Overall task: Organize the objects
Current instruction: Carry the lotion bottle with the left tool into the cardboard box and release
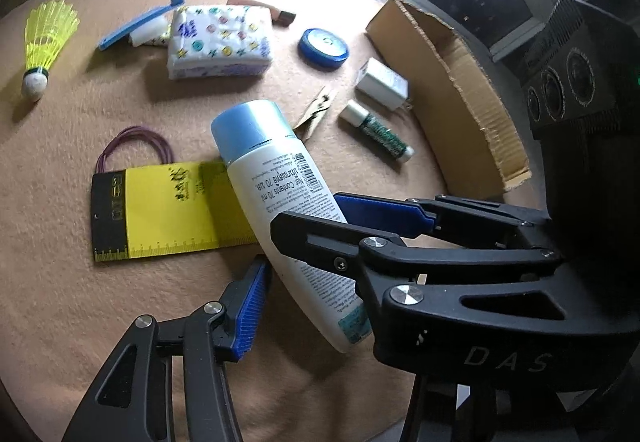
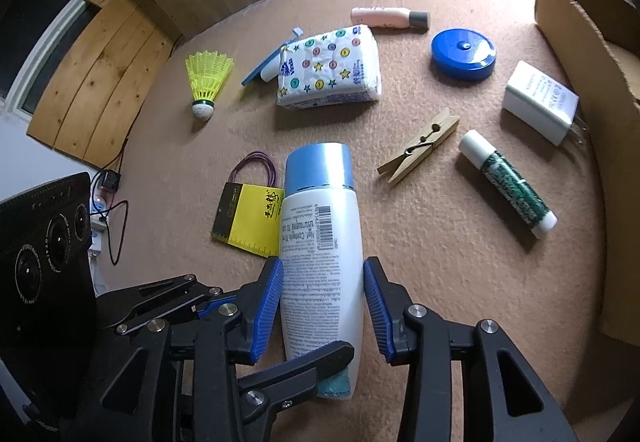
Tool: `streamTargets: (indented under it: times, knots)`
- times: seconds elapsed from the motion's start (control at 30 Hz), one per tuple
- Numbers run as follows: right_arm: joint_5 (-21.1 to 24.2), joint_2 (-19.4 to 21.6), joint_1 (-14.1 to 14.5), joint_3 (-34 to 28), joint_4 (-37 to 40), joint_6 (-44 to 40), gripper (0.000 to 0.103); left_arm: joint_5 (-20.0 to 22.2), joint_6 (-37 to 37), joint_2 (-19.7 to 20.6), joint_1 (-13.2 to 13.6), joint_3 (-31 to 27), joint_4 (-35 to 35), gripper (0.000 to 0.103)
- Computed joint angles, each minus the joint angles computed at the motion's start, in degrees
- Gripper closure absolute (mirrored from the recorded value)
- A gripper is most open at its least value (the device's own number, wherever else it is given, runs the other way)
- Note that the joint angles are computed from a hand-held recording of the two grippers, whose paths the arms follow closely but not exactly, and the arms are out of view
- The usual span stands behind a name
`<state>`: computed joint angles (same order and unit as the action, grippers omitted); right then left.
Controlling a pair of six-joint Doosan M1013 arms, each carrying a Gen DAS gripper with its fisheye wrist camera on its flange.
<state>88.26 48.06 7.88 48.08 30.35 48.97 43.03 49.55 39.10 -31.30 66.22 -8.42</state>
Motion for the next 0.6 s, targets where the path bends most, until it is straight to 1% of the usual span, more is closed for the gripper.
streamTargets:
  times: [0.13,0.27,0.5,0.6]
  knots:
    - [-1.2,-0.9,-0.9,-0.2,1.0,0.0,0.064,0.6,-0.3,0.7,-0.5,-2.7,1.8,0.049]
    - [-2.5,-0.9,-2.0,-2.3,1.7,-0.2,0.064,1.8,1.5,2.4,-1.1,-7.6,2.9,0.049]
    - [-3.2,1.8,-4.4,-10.3,1.8,2.2,0.064,5.1,5.2,8.2,-1.7,-19.7,2.6,0.049]
    - [-3.3,3.3,-5.2,-13.4,1.4,3.7,0.064,7.7,6.6,11.3,-2.0,-25.9,2.1,0.049]
